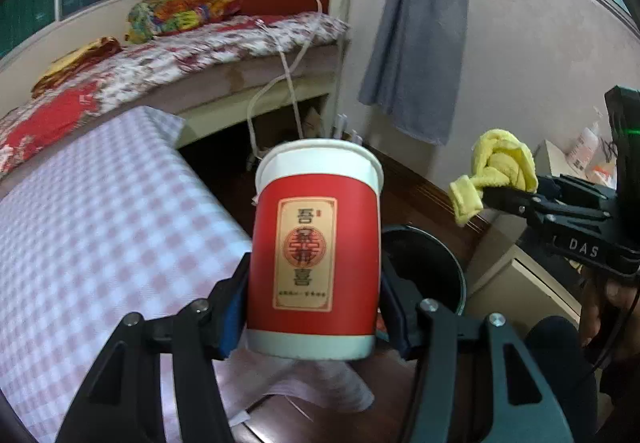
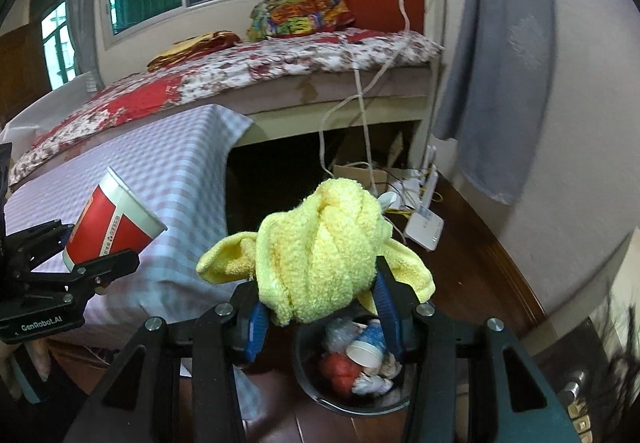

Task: Collect trash
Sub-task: 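Carry the red cup and yellow towel with both grippers over the black bin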

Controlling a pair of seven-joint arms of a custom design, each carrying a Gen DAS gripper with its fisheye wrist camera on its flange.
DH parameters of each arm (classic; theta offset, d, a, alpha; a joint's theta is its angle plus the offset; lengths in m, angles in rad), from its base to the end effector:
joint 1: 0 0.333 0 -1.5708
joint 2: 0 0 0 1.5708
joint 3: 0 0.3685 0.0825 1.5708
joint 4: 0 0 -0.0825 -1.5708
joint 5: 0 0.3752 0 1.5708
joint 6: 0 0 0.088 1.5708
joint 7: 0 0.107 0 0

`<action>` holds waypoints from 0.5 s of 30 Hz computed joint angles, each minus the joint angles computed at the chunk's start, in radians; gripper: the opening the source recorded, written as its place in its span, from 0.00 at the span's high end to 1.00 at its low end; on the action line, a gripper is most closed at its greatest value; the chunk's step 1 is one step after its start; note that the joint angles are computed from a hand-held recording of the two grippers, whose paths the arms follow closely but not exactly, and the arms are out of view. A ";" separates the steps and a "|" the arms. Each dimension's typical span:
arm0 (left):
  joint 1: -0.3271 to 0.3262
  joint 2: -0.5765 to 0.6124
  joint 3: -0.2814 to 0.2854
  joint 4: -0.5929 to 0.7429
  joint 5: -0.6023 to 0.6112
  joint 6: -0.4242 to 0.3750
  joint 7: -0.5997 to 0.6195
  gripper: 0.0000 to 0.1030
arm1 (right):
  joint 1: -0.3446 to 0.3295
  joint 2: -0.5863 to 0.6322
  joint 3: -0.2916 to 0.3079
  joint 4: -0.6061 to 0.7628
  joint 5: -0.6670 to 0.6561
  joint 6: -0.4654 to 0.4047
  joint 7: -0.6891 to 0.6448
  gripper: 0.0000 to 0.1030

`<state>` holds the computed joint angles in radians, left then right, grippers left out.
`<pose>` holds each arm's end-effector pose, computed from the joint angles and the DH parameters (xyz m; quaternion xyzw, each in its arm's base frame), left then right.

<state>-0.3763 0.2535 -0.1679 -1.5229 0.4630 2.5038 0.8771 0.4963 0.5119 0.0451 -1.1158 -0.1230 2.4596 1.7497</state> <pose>0.5993 -0.3463 0.6533 -0.6180 0.6818 -0.3160 0.2308 0.6658 0.3867 0.6681 -0.7637 0.5018 -0.2082 0.3488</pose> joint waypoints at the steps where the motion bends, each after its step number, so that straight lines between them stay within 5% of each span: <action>1: 0.000 0.009 -0.005 0.008 -0.009 0.000 0.011 0.43 | -0.005 -0.015 -0.006 -0.029 -0.001 0.010 0.007 0.52; 15: -0.053 0.210 -0.028 0.216 -0.166 -0.073 0.218 0.43 | -0.100 -0.135 0.000 -0.330 0.010 0.087 0.026 0.52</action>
